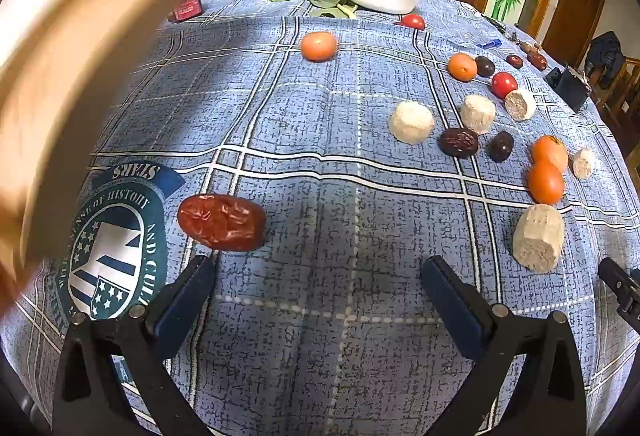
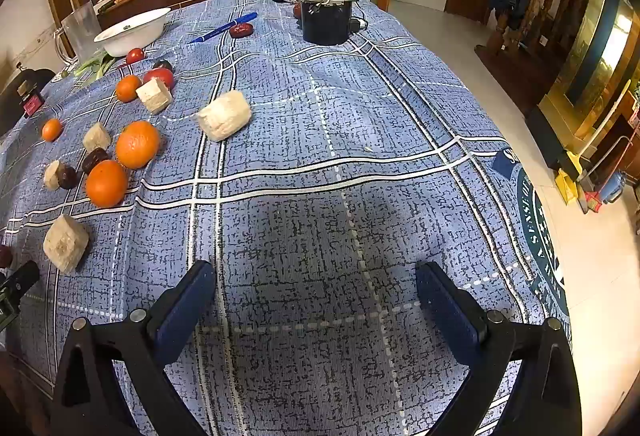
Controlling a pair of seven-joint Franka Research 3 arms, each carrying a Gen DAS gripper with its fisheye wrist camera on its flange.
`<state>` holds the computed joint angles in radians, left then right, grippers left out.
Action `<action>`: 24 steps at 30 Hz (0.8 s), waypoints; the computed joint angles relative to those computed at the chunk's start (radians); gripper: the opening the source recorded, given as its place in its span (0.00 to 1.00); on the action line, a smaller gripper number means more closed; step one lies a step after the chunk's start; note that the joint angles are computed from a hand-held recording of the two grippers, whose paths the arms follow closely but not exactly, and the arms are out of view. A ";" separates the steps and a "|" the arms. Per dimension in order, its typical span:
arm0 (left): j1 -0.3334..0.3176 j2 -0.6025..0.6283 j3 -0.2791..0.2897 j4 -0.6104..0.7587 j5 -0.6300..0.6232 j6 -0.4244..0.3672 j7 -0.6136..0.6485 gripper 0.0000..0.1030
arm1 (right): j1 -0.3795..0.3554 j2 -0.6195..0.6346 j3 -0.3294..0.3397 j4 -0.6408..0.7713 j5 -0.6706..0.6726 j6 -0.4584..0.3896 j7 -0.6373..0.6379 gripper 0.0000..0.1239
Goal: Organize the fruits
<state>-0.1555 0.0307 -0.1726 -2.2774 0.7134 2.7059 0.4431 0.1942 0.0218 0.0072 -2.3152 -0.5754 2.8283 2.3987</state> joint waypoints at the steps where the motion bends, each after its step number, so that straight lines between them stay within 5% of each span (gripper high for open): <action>1: 0.000 0.000 0.000 0.000 -0.003 -0.001 0.003 1.00 | 0.000 0.000 -0.001 -0.001 -0.005 0.003 0.004 0.82; 24: -0.004 0.002 0.000 0.006 0.008 -0.019 -0.035 1.00 | 0.004 0.015 -0.008 0.004 -0.026 -0.008 0.041 0.83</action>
<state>-0.1593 0.0325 -0.1730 -2.2715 0.7216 2.6874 0.4086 0.1986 0.0371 -0.0007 -2.3115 -0.6018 2.8204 2.4398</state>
